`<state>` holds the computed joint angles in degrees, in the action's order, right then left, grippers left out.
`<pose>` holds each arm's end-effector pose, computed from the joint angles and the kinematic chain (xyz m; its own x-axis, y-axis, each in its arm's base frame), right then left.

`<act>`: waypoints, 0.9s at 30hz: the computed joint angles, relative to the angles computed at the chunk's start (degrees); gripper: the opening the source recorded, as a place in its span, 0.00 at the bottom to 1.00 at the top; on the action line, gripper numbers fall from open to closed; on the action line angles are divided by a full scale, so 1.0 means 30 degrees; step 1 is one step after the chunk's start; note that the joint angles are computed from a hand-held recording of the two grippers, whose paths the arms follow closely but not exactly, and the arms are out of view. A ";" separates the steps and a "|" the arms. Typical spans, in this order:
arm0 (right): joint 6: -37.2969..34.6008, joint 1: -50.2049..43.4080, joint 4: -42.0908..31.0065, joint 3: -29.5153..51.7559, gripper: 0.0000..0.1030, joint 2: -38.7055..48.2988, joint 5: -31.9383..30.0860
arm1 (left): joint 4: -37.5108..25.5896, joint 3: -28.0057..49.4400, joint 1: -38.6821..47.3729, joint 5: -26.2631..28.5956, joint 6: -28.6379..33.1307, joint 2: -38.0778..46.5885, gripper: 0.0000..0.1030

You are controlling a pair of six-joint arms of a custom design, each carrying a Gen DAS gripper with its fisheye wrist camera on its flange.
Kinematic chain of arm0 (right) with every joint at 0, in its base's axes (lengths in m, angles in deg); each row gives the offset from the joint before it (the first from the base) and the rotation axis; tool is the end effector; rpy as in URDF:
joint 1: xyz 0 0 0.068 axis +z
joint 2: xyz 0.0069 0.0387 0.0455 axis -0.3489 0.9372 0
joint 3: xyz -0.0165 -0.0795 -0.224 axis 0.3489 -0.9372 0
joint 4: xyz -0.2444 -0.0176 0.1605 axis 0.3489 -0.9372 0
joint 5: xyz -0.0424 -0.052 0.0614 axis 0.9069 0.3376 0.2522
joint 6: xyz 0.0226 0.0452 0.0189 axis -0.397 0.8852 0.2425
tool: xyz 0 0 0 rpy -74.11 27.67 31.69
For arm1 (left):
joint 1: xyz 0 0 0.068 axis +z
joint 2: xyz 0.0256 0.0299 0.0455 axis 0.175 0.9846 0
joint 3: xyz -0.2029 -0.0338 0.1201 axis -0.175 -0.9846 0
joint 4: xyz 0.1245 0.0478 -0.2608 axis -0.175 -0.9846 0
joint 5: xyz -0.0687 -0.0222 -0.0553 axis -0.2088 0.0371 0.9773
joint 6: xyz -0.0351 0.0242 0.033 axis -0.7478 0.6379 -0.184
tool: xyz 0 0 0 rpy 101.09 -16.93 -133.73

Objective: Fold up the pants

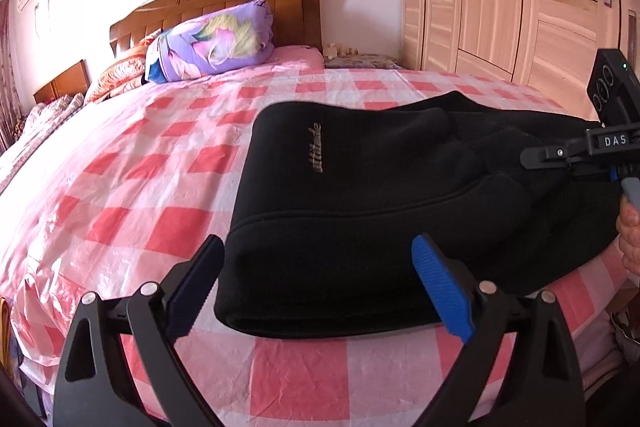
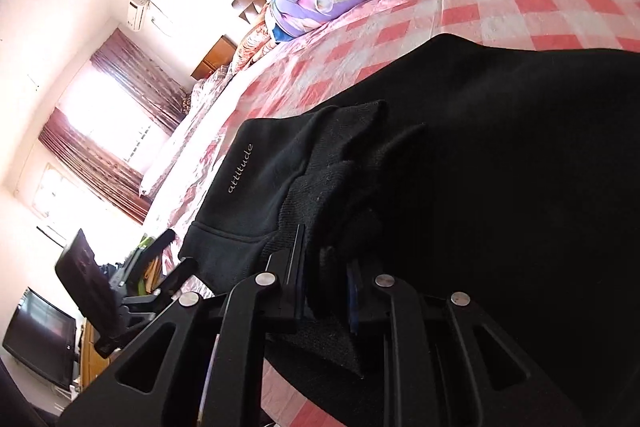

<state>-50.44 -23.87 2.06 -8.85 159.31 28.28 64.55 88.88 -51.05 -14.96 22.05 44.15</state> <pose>0.2923 0.0085 0.1432 -0.8346 -0.0299 -0.5500 -0.4100 0.7005 0.5841 0.1578 -0.2341 0.1452 -0.6047 0.0651 -0.7938 0.0275 0.9978 0.0609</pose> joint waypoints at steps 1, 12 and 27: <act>0.0095 0.0245 0.0390 0.0083 0.18 0.0631 0.0512 | -0.0237 0.0146 -0.0121 -0.0191 0.0007 -0.0059 0.92; -0.2385 -0.0756 0.0818 -0.3157 0.43 -0.5905 0.4334 | 0.0041 0.4935 0.1733 0.2374 0.1940 0.2360 0.99; -0.7647 -0.6723 -0.1661 -0.4230 0.85 -0.7739 0.3691 | -0.4074 1.3483 0.3472 0.4168 0.0728 1.1395 0.99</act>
